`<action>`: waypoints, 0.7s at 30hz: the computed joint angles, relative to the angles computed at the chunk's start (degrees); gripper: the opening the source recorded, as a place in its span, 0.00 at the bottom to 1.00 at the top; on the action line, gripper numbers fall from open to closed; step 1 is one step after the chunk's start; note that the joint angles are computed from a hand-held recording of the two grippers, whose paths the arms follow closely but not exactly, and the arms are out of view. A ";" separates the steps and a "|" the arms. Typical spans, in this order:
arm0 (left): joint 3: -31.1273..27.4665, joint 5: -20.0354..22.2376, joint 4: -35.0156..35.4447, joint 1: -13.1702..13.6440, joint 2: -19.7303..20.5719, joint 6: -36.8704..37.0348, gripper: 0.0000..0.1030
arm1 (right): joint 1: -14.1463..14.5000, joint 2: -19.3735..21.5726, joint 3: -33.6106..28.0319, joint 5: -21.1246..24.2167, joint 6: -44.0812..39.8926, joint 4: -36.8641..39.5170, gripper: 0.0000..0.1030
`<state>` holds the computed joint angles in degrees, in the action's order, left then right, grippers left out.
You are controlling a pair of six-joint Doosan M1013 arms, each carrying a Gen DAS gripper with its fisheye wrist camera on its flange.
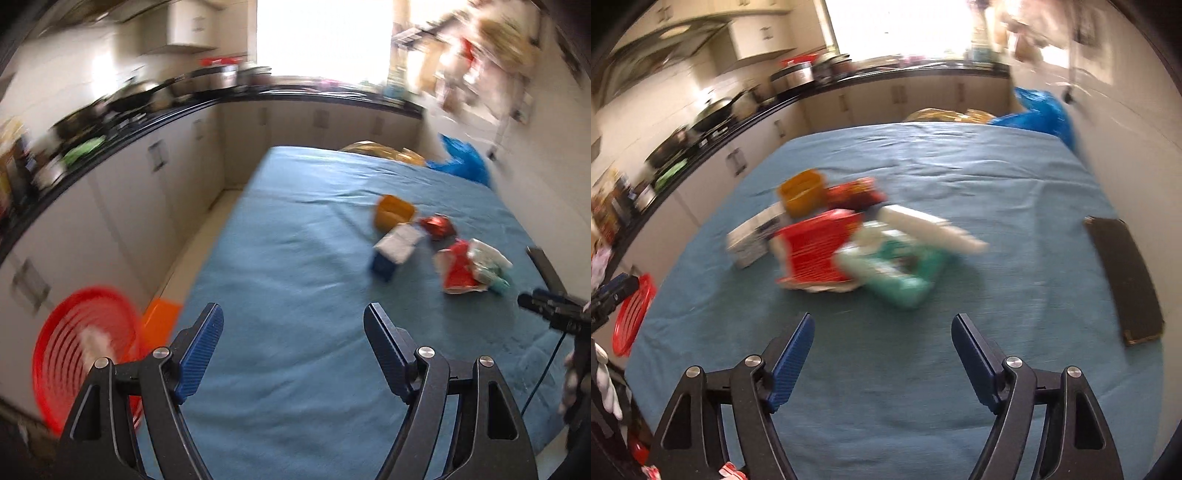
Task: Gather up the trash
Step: 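Move both tools back toward the remaining items on the table, then grasp the white medicine box with the left tool while the right tool grasps the tissue pack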
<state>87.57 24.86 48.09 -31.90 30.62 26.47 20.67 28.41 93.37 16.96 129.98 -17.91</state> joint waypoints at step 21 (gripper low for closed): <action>-26.70 10.13 -40.98 1.49 16.95 51.64 0.75 | -5.18 7.55 -10.75 7.01 -54.59 43.09 0.81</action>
